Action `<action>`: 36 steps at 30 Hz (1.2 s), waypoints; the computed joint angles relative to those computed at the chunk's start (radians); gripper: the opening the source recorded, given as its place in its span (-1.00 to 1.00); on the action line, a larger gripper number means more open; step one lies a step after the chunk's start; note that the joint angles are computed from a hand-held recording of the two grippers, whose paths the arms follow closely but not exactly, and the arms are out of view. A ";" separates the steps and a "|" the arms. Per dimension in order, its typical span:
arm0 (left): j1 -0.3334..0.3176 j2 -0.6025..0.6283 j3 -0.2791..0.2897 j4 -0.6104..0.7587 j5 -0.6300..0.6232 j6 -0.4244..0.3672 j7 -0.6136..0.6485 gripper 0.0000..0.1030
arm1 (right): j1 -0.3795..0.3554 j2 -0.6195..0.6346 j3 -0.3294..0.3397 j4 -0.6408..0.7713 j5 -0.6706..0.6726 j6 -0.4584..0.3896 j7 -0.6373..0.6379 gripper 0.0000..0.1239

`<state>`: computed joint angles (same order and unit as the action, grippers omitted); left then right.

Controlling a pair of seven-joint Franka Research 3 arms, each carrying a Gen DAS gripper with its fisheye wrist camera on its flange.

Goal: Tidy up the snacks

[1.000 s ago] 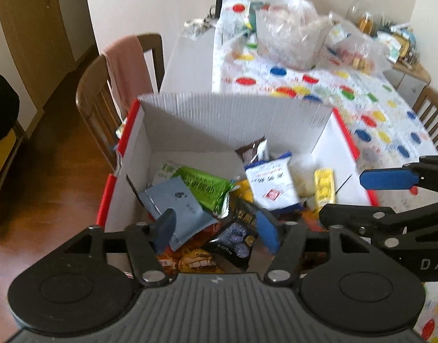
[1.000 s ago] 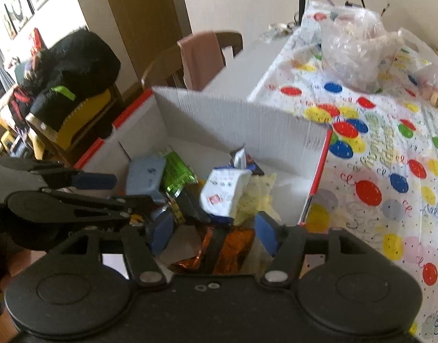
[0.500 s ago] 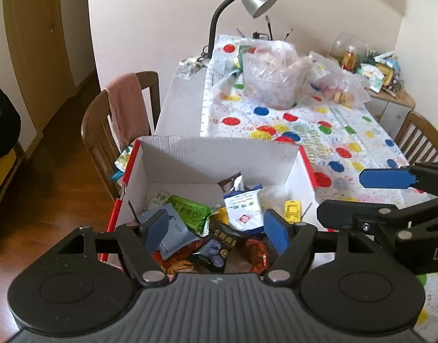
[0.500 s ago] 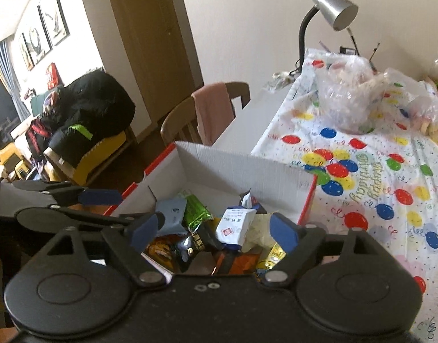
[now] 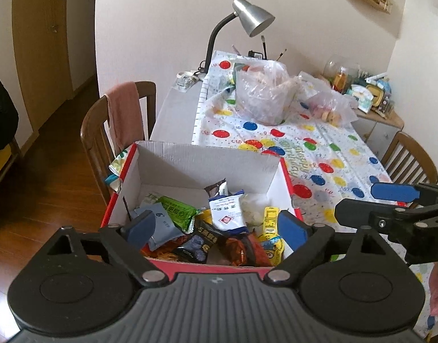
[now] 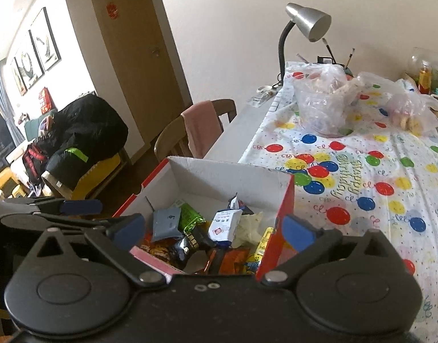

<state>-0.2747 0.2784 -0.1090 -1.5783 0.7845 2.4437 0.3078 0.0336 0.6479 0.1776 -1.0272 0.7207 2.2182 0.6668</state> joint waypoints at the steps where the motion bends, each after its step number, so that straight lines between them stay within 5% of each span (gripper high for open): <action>1: -0.003 -0.005 0.002 -0.006 0.006 0.002 -0.012 0.91 | -0.004 -0.013 0.002 -0.021 0.008 0.011 -0.006 0.66; 15: -0.011 -0.036 -0.012 -0.023 0.036 -0.040 -0.060 0.99 | -0.025 -0.142 -0.003 -0.230 0.132 0.117 -0.090 0.66; 36: -0.008 -0.046 -0.021 -0.027 0.033 -0.067 -0.044 0.99 | 0.015 -0.185 -0.027 -0.300 0.131 0.191 -0.056 0.66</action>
<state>-0.2826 0.2324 -0.1300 -1.6054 0.8179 2.3766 0.2638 0.0487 0.4626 0.1507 -1.3272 0.8515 2.4094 0.6110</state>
